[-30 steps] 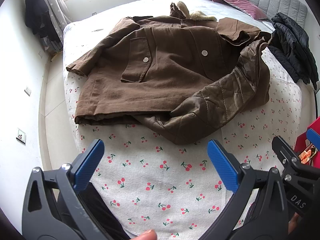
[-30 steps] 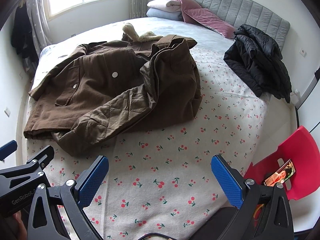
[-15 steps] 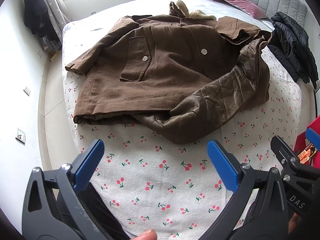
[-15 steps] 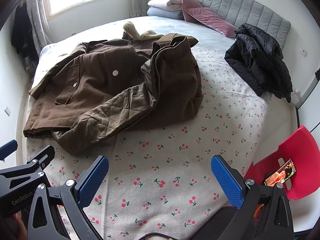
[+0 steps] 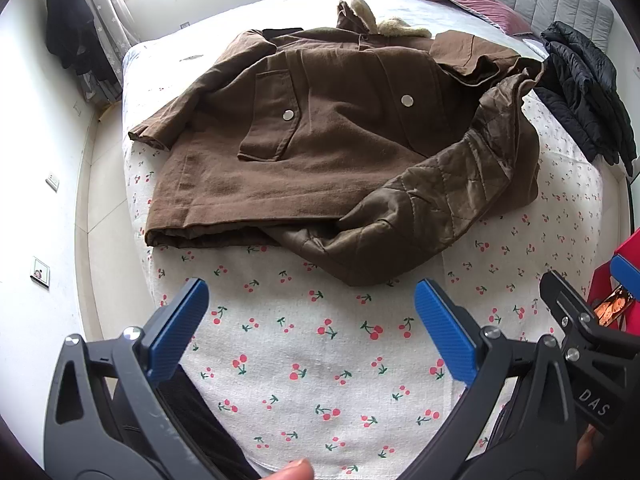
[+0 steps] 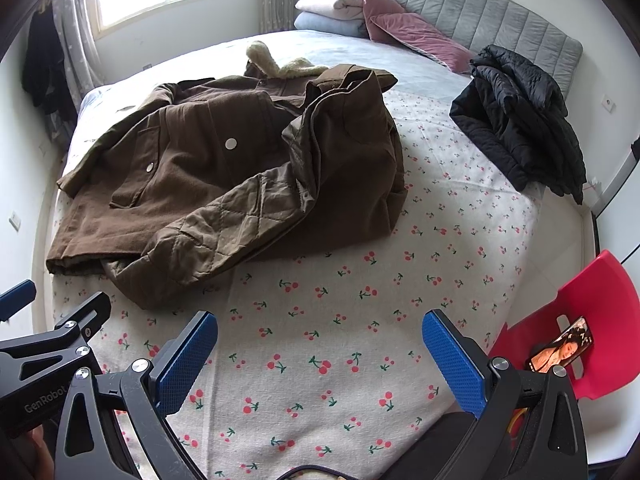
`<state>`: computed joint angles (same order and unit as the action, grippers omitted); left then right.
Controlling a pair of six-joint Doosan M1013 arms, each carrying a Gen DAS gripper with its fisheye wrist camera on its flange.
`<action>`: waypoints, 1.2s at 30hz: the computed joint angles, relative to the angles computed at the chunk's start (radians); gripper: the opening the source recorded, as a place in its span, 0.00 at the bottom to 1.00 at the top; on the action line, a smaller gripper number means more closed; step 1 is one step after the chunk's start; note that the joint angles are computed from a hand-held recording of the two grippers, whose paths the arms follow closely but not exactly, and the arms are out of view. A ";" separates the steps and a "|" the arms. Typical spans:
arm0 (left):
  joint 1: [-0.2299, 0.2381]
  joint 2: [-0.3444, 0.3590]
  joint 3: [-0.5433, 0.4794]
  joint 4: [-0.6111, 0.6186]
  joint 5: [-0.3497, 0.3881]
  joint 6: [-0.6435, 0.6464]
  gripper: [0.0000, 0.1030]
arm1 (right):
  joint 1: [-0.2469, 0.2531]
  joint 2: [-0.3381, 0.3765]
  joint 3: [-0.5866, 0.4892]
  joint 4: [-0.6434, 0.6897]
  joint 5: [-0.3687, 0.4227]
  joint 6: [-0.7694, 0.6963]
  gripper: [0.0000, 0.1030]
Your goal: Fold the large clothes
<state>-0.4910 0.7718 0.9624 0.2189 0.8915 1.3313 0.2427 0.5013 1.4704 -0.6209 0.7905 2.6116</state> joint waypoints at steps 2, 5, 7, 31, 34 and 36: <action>0.000 0.001 -0.002 0.000 0.001 0.001 1.00 | -0.001 0.000 -0.001 0.003 0.000 -0.004 1.00; 0.000 0.001 -0.002 0.000 0.002 0.002 1.00 | -0.003 0.001 -0.001 0.009 -0.001 -0.007 1.00; 0.001 0.003 -0.004 0.000 0.004 0.004 1.00 | -0.003 0.001 -0.001 0.012 0.000 -0.007 1.00; 0.048 0.038 -0.064 -0.084 -0.037 0.129 1.00 | -0.114 -0.022 -0.007 0.227 -0.201 -0.251 1.00; 0.069 0.063 -0.118 -0.129 -0.007 0.149 1.00 | -0.164 -0.011 -0.046 0.300 -0.255 -0.333 1.00; 0.076 0.077 -0.146 -0.105 0.004 0.133 1.00 | -0.187 0.004 -0.083 0.338 -0.265 -0.384 1.00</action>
<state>-0.4146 0.8490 0.8160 0.1140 0.8959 1.4647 0.0561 0.5050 1.3879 -0.2831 0.5260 2.2275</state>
